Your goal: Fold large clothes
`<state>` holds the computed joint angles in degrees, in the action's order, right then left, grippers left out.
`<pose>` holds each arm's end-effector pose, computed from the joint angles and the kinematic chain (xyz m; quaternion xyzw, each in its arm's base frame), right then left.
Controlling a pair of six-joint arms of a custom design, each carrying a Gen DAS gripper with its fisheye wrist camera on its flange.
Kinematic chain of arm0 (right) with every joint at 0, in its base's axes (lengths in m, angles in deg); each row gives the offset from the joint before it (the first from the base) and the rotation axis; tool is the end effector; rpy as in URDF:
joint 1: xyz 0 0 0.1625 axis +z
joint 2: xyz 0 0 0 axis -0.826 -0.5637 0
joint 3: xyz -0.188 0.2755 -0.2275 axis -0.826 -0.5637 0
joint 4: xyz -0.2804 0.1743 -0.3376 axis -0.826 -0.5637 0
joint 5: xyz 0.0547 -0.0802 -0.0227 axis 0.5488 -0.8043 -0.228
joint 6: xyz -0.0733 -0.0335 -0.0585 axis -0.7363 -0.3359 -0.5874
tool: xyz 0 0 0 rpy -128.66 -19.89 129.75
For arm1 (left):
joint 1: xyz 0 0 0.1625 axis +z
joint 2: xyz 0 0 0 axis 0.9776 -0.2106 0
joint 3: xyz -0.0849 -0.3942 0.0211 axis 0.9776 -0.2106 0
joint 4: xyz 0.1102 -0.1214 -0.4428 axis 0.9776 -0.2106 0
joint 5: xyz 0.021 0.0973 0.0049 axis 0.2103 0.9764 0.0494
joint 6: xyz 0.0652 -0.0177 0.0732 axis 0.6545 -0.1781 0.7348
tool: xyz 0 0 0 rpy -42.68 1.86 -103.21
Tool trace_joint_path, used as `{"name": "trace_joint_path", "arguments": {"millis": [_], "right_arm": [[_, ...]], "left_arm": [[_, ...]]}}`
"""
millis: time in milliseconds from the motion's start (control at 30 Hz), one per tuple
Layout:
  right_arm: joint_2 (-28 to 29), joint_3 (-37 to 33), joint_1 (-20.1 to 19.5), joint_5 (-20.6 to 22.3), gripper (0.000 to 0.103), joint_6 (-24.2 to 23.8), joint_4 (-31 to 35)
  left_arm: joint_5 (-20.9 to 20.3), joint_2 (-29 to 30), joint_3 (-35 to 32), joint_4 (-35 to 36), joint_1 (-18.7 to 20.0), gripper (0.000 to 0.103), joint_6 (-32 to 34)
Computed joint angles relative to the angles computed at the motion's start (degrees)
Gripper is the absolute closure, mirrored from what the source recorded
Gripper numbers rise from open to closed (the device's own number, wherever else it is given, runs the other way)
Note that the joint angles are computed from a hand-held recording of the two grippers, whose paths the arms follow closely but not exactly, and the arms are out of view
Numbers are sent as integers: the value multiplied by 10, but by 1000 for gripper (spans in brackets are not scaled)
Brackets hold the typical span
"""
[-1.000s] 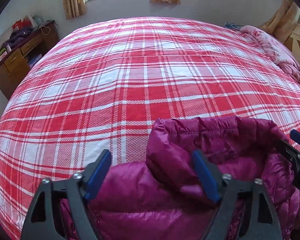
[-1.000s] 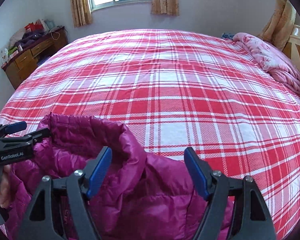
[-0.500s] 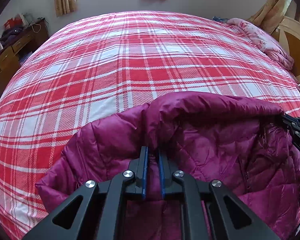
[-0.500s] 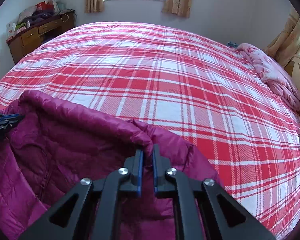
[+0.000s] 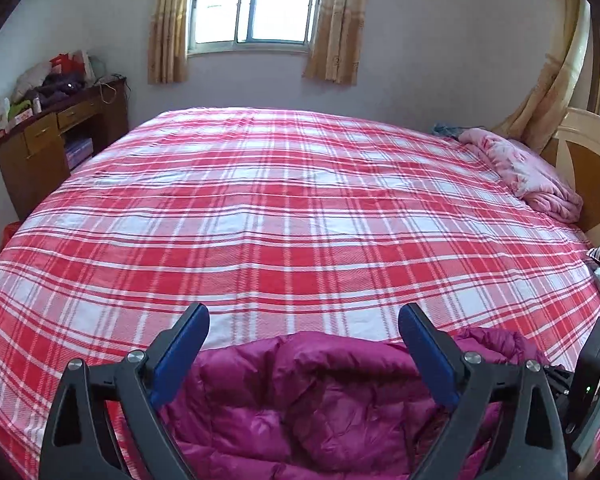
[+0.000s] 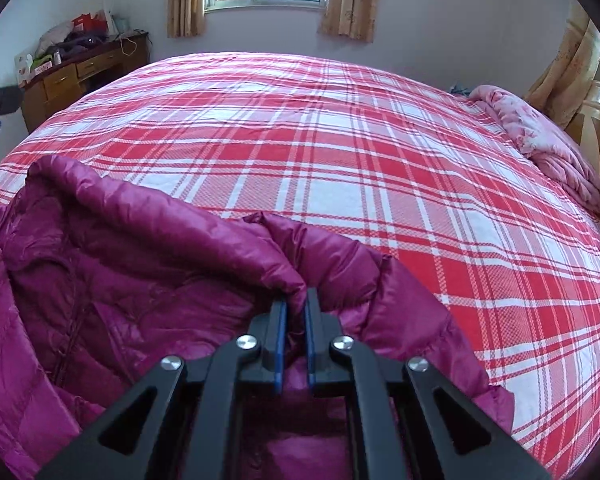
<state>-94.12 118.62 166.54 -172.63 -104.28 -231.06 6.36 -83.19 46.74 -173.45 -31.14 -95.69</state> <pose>0.2216 -0.4069 0.0892 0.2002 -0.8540 0.3072 0.3691 -0.1810 -0.4962 0.2531 0.1824 0.8711 -0.3644 0.2740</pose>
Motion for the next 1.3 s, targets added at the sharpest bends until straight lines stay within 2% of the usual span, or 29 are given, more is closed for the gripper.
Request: {"name": "trace_joint_path", "arguments": {"millis": [33, 133, 200, 367, 467, 533, 600, 633, 667, 733, 800, 867, 967, 1067, 1133, 1200, 1267, 1300], "right_arm": [[-2, 2, -2, 5, 94, 1, -2], [-2, 6, -6, 16, 94, 0, -11], [-2, 8, -8, 20, 94, -1, -15], [-4, 11, -12, 30, 93, -1, -18], [-13, 15, -12, 37, 93, 0, -13], [-38, 28, -9, 52, 92, 22, 0], [-67, 42, 0, 67, 85, 55, 9], [-75, 46, 11, 65, 77, 65, -8], [-72, 44, 21, 59, 65, 66, -32], [-63, 32, 35, 60, 50, 68, -65], [-45, 4, 40, 61, 49, 78, -50], [-28, -22, 34, 66, 49, 100, -1], [0, -40, 22, 55, 58, 117, 65], [12, -28, 9, 55, 60, 106, 43], [10, -19, 3, 62, 62, 100, 25], [9, -17, 2, 63, 62, 93, 20], [13, -17, 4, 57, 62, 84, 16], [13, -16, 3, 59, 62, 83, 15]], "left_arm": [[-4, 12, -8, 7, 2, 7, -2], [29, 65, -22, -31, 5, 7, 23], [37, 78, -25, -10, 13, 7, 7], [43, 72, -6, 62, 35, 7, -46], [35, 65, 7, 64, 44, 7, -57], [38, 66, 8, 65, 43, 7, -59], [40, 69, 8, 65, 42, 7, -56], [39, 70, 9, 63, 41, 7, -53], [39, 71, 9, 63, 41, 7, -53], [39, 72, 10, 63, 42, 7, -53], [40, 73, 11, 59, 43, 7, -51], [41, 72, 14, 59, 41, 7, -49], [54, 56, 23, 45, 28, 7, -51], [39, 33, 42, -49, 2, 7, 3], [-11, 22, 36, -58, -2, 7, 5], [-56, 28, 19, -35, 4, 7, -11], [-51, 50, 7, -13, 9, 7, -20], [-31, 65, 2, 0, 12, 7, -26]]}}
